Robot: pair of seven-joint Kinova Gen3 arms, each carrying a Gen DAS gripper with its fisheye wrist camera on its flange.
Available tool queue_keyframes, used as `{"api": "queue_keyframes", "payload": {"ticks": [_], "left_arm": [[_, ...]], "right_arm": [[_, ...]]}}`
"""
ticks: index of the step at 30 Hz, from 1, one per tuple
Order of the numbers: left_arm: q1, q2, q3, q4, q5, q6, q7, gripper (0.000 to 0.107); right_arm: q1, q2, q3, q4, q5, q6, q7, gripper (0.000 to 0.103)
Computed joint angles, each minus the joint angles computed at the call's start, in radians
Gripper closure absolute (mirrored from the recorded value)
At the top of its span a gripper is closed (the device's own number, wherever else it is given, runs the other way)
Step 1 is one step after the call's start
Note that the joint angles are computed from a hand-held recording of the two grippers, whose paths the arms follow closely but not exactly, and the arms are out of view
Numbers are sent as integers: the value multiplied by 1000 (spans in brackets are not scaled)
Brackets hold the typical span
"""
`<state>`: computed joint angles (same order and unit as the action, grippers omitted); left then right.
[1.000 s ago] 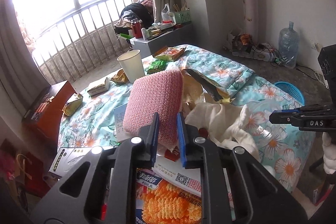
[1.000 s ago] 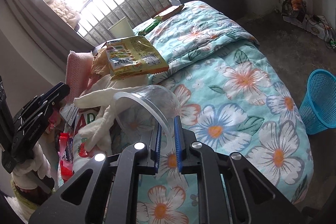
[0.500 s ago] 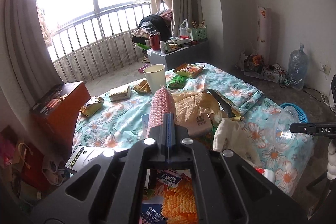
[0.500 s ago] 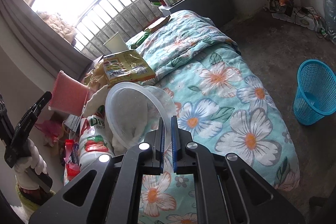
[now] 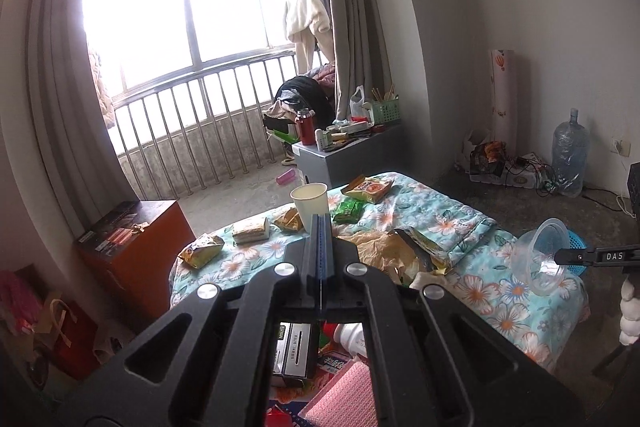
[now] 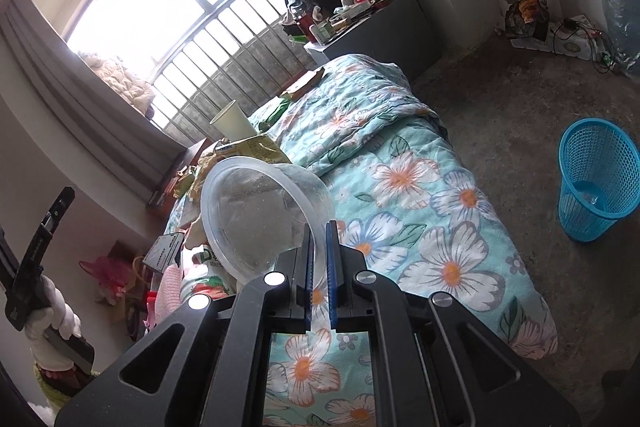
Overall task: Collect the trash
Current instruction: 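Lift the pink pad and clear bowl and carry both toward the wastebasket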
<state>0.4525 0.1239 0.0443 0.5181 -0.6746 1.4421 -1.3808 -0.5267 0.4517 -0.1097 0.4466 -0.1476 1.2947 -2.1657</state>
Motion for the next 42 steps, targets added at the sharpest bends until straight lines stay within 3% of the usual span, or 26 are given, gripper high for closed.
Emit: {"api": "queue_keyframes", "payload": {"ticks": [4,7,8,10,14,19,24,27,33,35,37,39,42], "left_arm": [[1,49,-62,-130,128,92,-39,107],[-77,65,-33,-186,250,167,-44,106],[-106,55,-16,-171,291,175,-37,101],[-139,27,-22,-119,372,182,-28,63],[-57,-46,-151,22,475,184,-36,44],[-32,-117,-122,201,455,208,19,34],[81,-145,-96,354,296,200,99,34],[103,-112,-33,379,174,227,22,33],[270,-77,-55,499,-70,224,-2,35],[314,-70,-54,537,-151,219,-27,46],[310,-73,-8,552,-201,224,-11,56],[281,-81,37,546,-209,225,-2,61],[286,-90,31,528,-221,221,4,72]], "right_arm": [[15,-29,-5,57,-9,-36,1,97],[28,-48,-10,97,-17,-56,2,97],[30,-52,-11,105,-18,-60,3,97],[38,-68,-15,137,-24,-80,7,97],[56,-88,-25,193,-43,-118,14,97],[59,-67,-32,182,-61,-104,20,97],[48,-56,-30,165,-59,-89,19,97],[42,-52,-27,153,-56,-78,15,97],[26,-39,-24,123,-45,-54,6,97],[22,-35,-23,113,-44,-47,5,97],[21,-32,-23,107,-44,-43,8,97],[21,-32,-23,106,-44,-42,8,97],[21,-34,-23,109,-45,-45,8,97]]}}
